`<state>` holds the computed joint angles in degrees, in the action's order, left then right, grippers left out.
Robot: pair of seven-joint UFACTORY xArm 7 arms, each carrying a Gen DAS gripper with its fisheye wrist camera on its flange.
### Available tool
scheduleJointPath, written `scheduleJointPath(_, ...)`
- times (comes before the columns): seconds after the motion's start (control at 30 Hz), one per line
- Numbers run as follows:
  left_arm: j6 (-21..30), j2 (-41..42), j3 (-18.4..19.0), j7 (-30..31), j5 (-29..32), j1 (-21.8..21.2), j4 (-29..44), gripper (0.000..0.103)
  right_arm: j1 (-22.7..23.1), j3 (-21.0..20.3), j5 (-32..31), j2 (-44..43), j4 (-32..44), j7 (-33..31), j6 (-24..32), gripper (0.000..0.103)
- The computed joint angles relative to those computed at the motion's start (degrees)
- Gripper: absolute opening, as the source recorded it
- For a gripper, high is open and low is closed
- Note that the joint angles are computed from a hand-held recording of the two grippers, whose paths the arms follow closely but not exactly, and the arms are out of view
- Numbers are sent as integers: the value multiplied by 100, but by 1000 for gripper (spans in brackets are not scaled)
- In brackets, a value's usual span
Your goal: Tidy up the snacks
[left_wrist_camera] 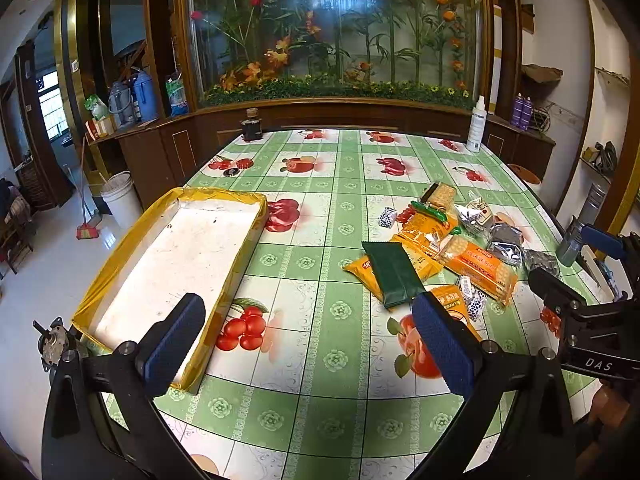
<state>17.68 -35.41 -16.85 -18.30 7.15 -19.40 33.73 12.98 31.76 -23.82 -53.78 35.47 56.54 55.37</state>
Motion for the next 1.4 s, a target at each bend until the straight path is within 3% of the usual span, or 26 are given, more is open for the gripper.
scheduleJointPath(0.4,25,395,-150,-68,129,-73,208,103,181,-271,185,-474,-478,29,-202,102)
scheduleJointPath(0.53,-181,936,237,394,-197,-540,358,103,612,-877,667,-1182,-1243,23,-821,102)
scheduleJointPath(0.63,-146,1484,307,630,-371,-671,728,103,914,-1442,1322,-1903,-1980,19,-1206,102)
scheduleJointPath(0.7,-37,1883,287,790,-429,-735,1035,103,952,-1575,1664,-2282,-2288,63,-1203,102)
scheduleJointPath(0.77,115,2272,238,927,-468,-801,1356,103,946,-1601,1899,-2522,-2461,73,-1133,102)
scheduleJointPath(0.83,215,2635,16,574,-24,-633,1660,103,956,-1572,2020,-2558,-2517,-8,-1142,102)
scheduleJointPath(0.93,380,3078,59,541,38,-706,2023,102,909,-1436,2058,-2211,-2356,-178,-1220,102)
scheduleJointPath(1.03,600,3389,205,945,-400,-790,2260,68,812,-1302,1988,-1878,-2193,-318,-1270,99)
scheduleJointPath(1.1,492,3402,294,1432,-1019,-796,2201,59,778,-1281,1975,-1667,-2141,-375,-1430,97)
scheduleJointPath(1.17,406,3344,325,1543,-1094,-786,2134,47,746,-1275,1989,-1471,-2119,-377,-1622,97)
scheduleJointPath(1.27,331,3269,401,2037,-1591,-794,2034,42,679,-1319,1985,-1049,-2076,-428,-2003,95)
scheduleJointPath(1.4,344,3135,538,2912,-2502,-803,1879,42,564,-1348,1907,-270,-1873,-598,-2415,81)
